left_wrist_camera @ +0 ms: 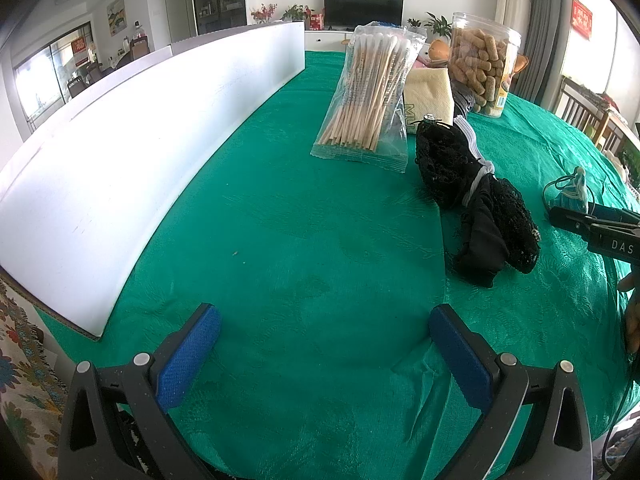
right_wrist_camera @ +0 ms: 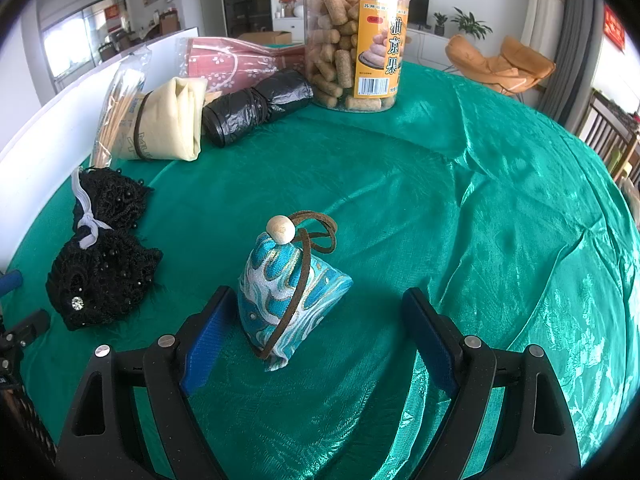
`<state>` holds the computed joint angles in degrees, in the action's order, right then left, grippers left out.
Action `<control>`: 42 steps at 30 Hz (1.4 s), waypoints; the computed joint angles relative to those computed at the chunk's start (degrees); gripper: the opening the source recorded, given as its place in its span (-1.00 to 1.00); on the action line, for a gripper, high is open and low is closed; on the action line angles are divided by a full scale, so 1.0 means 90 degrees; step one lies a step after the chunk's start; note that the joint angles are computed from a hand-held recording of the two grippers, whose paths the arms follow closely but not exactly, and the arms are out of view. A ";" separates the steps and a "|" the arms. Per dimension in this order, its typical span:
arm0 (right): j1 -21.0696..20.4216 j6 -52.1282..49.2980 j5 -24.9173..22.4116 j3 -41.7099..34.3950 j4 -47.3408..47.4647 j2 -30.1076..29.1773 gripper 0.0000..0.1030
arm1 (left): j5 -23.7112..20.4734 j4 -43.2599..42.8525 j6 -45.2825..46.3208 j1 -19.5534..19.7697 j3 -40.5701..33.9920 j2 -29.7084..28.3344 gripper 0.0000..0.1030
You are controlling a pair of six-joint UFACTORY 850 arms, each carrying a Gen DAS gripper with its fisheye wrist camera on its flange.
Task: Organize soft objects
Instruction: 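Position right tool fingers around the blue patterned pouch with wooden bead, then close right tool on the blue pouch while left tool grasps the black mesh bags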
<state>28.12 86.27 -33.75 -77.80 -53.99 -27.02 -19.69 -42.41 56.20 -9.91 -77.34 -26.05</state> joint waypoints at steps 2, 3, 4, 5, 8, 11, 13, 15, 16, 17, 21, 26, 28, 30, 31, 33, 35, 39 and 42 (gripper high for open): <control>0.0000 0.0000 0.0000 0.0000 0.0000 0.0000 0.68 | 0.0001 -0.0007 0.0007 0.0000 0.0002 0.0000 1.00; 0.0000 0.0000 0.0000 0.0000 0.0000 0.0000 0.68 | 0.0002 -0.0011 0.0014 0.0001 0.0003 0.0000 1.00; 0.0000 0.0000 0.0000 0.0000 0.0000 0.0000 0.68 | 0.0002 -0.0011 0.0014 0.0001 0.0003 0.0000 1.00; 0.0000 0.0000 0.0000 0.0000 0.0000 0.0000 0.68 | 0.0002 -0.0011 0.0014 0.0001 0.0003 0.0000 1.00; 0.0001 0.0000 -0.0002 -0.0002 0.0000 -0.0002 0.68 | -0.0137 0.0144 -0.0121 0.0018 -0.0076 -0.0030 1.00; 0.0001 0.0002 -0.0002 -0.0001 -0.0003 -0.0001 0.68 | -0.0554 -0.0105 -0.0022 0.0141 -0.0261 -0.0111 1.00; 0.0001 0.0002 -0.0002 -0.0001 -0.0003 -0.0001 0.68 | -0.1011 -0.0570 0.0162 0.0306 -0.0432 -0.0203 1.00; 0.0001 0.0002 -0.0002 -0.0001 -0.0003 -0.0001 0.68 | -0.1467 -0.0931 0.0186 0.0467 -0.0598 -0.0301 1.00; 0.0001 0.0002 -0.0002 -0.0001 -0.0003 -0.0001 0.68 | -0.1613 -0.0986 0.0114 0.0513 -0.0665 -0.0335 1.00; 0.0001 0.0002 -0.0002 -0.0001 -0.0003 -0.0001 0.68 | -0.1799 -0.0933 -0.0076 0.0540 -0.0769 -0.0377 1.00; 0.0002 0.0004 -0.0001 0.0000 -0.0006 -0.0002 0.68 | -0.2430 -0.1210 -0.0109 0.0470 -0.0976 -0.0404 1.00; -0.0006 -0.0003 0.0020 -0.0025 0.0003 -0.0021 0.68 | -0.2351 -0.0008 -0.1429 -0.0222 -0.1962 -0.0953 1.00; -0.0022 0.0007 0.0091 -0.0007 0.0004 -0.0009 0.70 | -0.2288 0.0821 -0.2475 -0.0452 -0.2415 -0.1270 1.00; -0.0037 -0.0199 0.0179 0.0026 0.0110 0.0024 0.70 | -0.2181 0.1634 -0.3294 -0.0649 -0.2799 -0.1535 0.82; -0.0044 -0.0438 0.0222 0.0054 0.0276 0.0063 0.69 | -0.2067 0.1801 -0.3396 -0.0694 -0.2850 -0.1588 0.64; -0.0085 -0.0905 0.0351 0.0177 0.0735 0.0212 0.67 | -0.2189 0.1337 -0.2987 -0.0633 -0.2915 -0.1632 -0.22; -0.0144 -0.1031 0.0610 0.0340 0.0992 0.0394 0.67 | -0.1928 0.1229 -0.2770 -0.0589 -0.2622 -0.1410 -0.23; -0.0150 -0.1191 0.0741 0.0231 0.0887 0.0465 0.67 | -0.1908 0.0506 -0.1859 -0.0367 -0.2154 -0.1067 -0.25; -0.0244 -0.1670 0.0779 -0.0124 0.1337 0.0222 0.67 | -0.2008 0.0046 -0.1426 -0.0176 -0.1873 -0.0858 -0.25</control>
